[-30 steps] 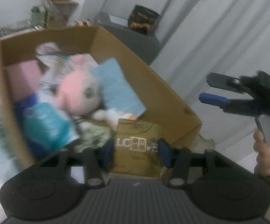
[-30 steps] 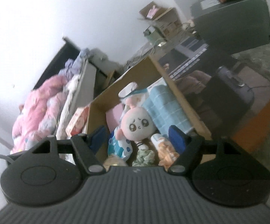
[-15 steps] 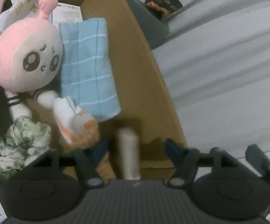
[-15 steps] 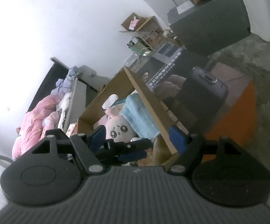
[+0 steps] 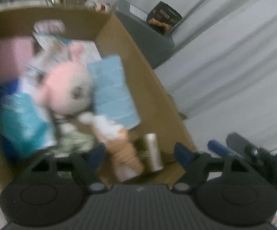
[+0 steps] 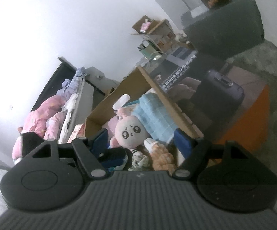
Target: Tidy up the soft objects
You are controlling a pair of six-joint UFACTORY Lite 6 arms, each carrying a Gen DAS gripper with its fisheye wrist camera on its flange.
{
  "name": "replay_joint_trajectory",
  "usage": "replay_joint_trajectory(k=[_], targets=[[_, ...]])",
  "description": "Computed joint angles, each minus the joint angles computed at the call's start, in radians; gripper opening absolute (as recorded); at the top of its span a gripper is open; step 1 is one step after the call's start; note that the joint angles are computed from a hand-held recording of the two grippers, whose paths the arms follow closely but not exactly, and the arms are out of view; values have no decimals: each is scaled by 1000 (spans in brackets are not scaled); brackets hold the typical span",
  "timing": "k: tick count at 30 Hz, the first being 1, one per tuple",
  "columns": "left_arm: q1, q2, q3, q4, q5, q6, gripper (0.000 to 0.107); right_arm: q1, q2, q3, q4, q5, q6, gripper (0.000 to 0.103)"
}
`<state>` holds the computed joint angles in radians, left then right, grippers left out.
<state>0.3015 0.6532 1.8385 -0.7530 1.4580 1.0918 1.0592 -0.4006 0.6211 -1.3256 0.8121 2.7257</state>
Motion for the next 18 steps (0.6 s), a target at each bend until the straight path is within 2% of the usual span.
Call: replay_joint_trajectory(k=[5, 9, 11, 14, 18], targets=[[193, -21, 73, -31, 65, 172, 90, 81, 169, 116, -28, 83, 36, 80], [342, -9, 134, -64, 71, 298, 99, 148, 336, 253, 15, 171, -12, 82], [413, -6, 146, -78, 56, 368, 102, 183, 441, 352, 63, 235, -73, 83], [513, -47, 68, -123, -17, 489, 103, 220, 599, 511, 122, 320, -154, 84], [614, -118, -64, -167, -124, 594, 103, 245, 785, 712, 174, 368, -231, 85]])
